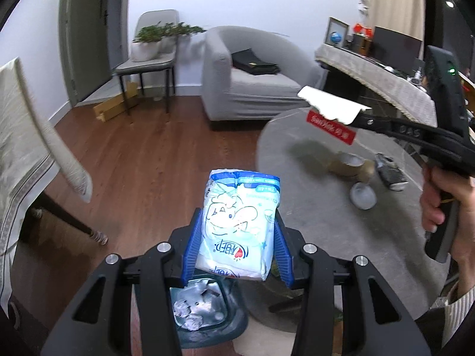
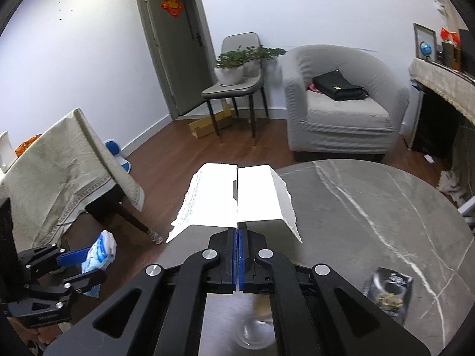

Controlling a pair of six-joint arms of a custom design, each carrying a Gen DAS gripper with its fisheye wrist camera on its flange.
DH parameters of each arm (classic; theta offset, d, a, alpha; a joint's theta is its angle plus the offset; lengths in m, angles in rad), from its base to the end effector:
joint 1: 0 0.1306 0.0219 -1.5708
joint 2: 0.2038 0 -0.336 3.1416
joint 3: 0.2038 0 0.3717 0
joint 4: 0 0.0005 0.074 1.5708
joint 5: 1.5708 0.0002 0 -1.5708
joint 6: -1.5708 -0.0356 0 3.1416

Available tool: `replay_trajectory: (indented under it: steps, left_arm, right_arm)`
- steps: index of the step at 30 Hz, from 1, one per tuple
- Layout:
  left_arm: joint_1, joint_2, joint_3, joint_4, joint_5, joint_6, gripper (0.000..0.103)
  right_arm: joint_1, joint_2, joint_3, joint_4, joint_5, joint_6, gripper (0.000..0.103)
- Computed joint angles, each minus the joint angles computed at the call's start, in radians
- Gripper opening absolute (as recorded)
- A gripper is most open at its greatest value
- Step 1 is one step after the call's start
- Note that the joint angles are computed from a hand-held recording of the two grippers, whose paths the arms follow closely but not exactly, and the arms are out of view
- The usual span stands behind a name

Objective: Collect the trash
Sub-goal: 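Lift the tissue pack with the left tool while the right tool carries the SanDisk package, then open the left tool over the teal bin while the right tool drops the SanDisk package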

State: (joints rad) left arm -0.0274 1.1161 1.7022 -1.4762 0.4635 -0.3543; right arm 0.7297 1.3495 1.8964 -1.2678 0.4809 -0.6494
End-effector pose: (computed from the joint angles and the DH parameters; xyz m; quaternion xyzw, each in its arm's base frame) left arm 0.3140 -0.0250 0.5793 0.2493 0.8862 -0.1608 0.3558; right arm 0.3189 0.2625 0.5900 0.0626 0.8881 0.0873 0.4470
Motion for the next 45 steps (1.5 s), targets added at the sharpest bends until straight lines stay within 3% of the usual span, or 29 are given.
replay_trajectory:
  steps: [9, 30, 36, 40, 45]
  left_arm:
    - [0.109, 0.015, -0.092, 0.002, -0.013, -0.054, 0.047]
    - [0.215, 0.093, -0.251, -0.013, -0.131, -0.141, 0.048]
    - [0.223, 0.112, -0.287, -0.035, -0.175, -0.199, 0.054]
    - [0.234, 0.11, -0.289, -0.036, -0.181, -0.221, 0.068]
    - [0.266, 0.111, -0.269, -0.038, -0.165, -0.238, 0.068]
  right_arm:
    - [0.048, 0.133, 0.141, 0.015, -0.044, 0.016, 0.001]
    - [0.137, 0.496, 0.568, -0.128, -0.126, 0.015, 0.001]
    - [0.147, 0.587, 0.684, -0.178, -0.15, 0.024, 0.001]
    - [0.154, 0.653, 0.774, -0.223, -0.153, 0.03, 0.001]
    - [0.161, 0.768, 0.949, -0.302, -0.157, 0.032, 0.001]
